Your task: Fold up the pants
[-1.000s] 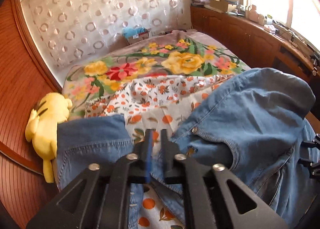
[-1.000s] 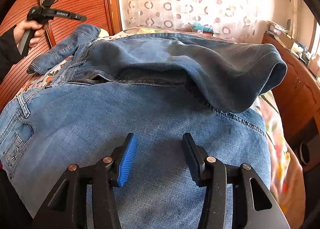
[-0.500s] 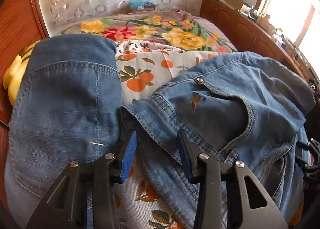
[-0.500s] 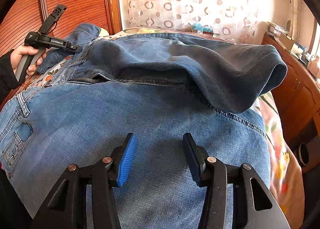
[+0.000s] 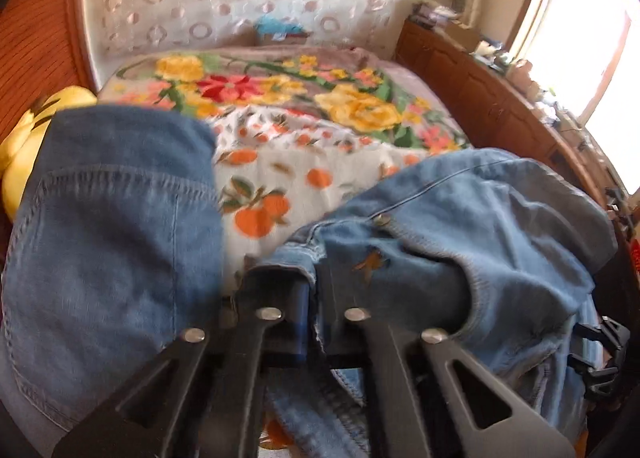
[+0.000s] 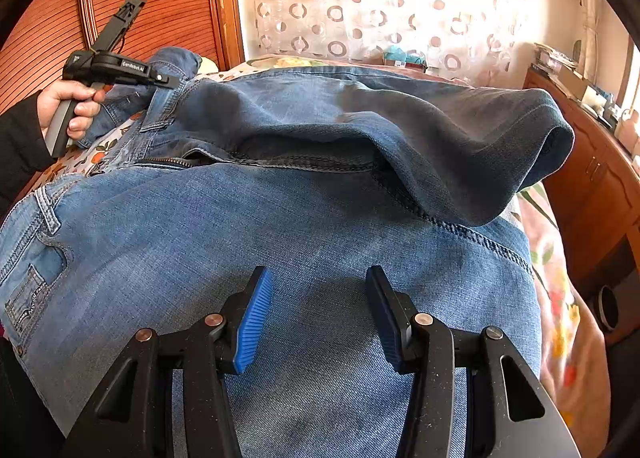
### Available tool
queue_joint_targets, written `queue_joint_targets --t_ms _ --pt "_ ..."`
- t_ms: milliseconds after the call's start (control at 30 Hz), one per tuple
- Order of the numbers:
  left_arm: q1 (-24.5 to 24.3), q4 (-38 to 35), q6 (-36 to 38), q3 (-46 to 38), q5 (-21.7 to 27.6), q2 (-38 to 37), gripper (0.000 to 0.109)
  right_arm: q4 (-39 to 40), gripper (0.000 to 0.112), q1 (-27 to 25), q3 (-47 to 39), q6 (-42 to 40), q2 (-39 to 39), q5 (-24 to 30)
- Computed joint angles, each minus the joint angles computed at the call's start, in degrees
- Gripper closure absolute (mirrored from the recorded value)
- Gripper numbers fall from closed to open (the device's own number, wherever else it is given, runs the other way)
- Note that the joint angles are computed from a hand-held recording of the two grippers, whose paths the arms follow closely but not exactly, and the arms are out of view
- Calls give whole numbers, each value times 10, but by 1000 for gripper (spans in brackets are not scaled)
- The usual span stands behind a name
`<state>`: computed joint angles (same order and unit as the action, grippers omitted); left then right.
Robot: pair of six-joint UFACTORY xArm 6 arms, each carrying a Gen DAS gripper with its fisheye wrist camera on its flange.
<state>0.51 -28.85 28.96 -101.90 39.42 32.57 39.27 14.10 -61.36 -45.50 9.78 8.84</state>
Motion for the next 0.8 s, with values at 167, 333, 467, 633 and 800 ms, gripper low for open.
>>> queue_joint_targets --t_ms 167,333,467,633,800 --pt "-22 -20 52 46 -60 -66 106 32 61 -1 -2 -23 -1 7" --pt "-37 -20 75 5 -87 -81 106 52 61 0 -4 -37 0 6" --pt "-42 58 28 -85 -77 -19 106 72 61 -1 -4 -51 1 5" --pt "-30 153 -46 -105 -29 29 103 82 61 2 0 -61 1 -1" --pt "-19 147 -39 14 -50 -17 81 75 61 3 1 -56 2 -6"
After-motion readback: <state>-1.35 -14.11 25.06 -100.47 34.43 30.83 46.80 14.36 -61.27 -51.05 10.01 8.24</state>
